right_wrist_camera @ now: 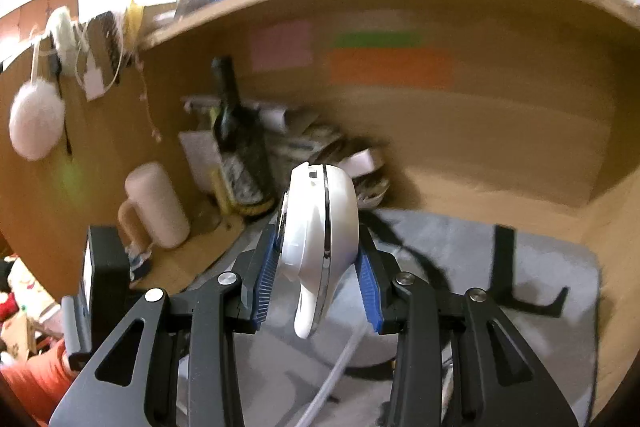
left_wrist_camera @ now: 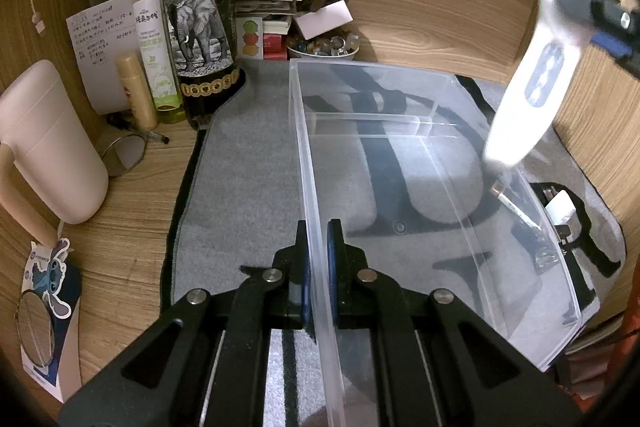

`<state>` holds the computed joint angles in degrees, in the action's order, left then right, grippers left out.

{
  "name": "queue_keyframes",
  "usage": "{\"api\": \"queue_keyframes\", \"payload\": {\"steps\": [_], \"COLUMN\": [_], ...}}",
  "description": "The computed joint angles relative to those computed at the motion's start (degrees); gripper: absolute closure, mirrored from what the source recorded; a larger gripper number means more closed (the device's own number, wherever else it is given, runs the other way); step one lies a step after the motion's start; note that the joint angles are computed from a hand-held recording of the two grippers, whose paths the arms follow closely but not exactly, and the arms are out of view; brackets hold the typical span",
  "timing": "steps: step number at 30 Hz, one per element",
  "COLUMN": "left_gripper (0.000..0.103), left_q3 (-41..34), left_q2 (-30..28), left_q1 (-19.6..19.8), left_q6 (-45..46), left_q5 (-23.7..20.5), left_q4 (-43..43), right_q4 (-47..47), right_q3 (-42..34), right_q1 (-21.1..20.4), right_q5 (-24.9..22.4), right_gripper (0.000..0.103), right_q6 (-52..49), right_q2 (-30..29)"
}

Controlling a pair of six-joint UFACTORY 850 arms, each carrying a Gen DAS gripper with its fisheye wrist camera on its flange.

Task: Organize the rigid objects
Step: 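Lift the white massager with the right gripper and carry it over the box, then lower the massager into the box and open the right gripper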

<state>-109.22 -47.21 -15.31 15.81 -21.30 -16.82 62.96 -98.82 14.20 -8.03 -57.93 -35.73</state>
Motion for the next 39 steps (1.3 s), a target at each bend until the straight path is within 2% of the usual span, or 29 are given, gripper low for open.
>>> {"api": "queue_keyframes", "payload": {"steps": [4,9,21,25,28,34,39], "left_gripper": [0.096,0.096,0.096,0.096,0.096,0.096,0.096], "left_q3": [0.2,0.3,0.2,0.2,0.5,0.6,0.7], "left_q2": [0.1,0.2,0.1,0.0,0.2,0.2,0.2], "left_q1": [-0.1,0.0,0.1,0.2,0.2,0.2,0.2], "left_q6": [0.0,0.4,1.9,2.8,3.3,3.8,4.2], "left_q5": [0.2,0.2,0.2,0.2,0.6,0.7,0.7], "left_q4": [0.1,-0.7,-2.1,-3.0,-3.0,-3.2,-3.8], "right_q4": [-17.6,-21.8,-43.4,-49.0,-48.7,-50.6,-51.3], "right_q3": [-3.4,-8.8,-24.6,-32.5,-37.6,-41.4,-37.7], "right_q1": [0.7,0.6,1.8,1.9,1.6,1.8,2.2], "right_q5": [-3.7,-10.0,-20.0,-26.7,-31.9,-35.8,-32.7], "right_gripper": [0.069,0.069,0.069,0.069,0.069,0.068,0.067], "right_q6": [16.9,22.8,41.4,45.8,46.4,47.2,46.9], "right_q2": [-2.9,-7.3,-17.6,-22.5,-25.6,-27.7,-25.4]}}
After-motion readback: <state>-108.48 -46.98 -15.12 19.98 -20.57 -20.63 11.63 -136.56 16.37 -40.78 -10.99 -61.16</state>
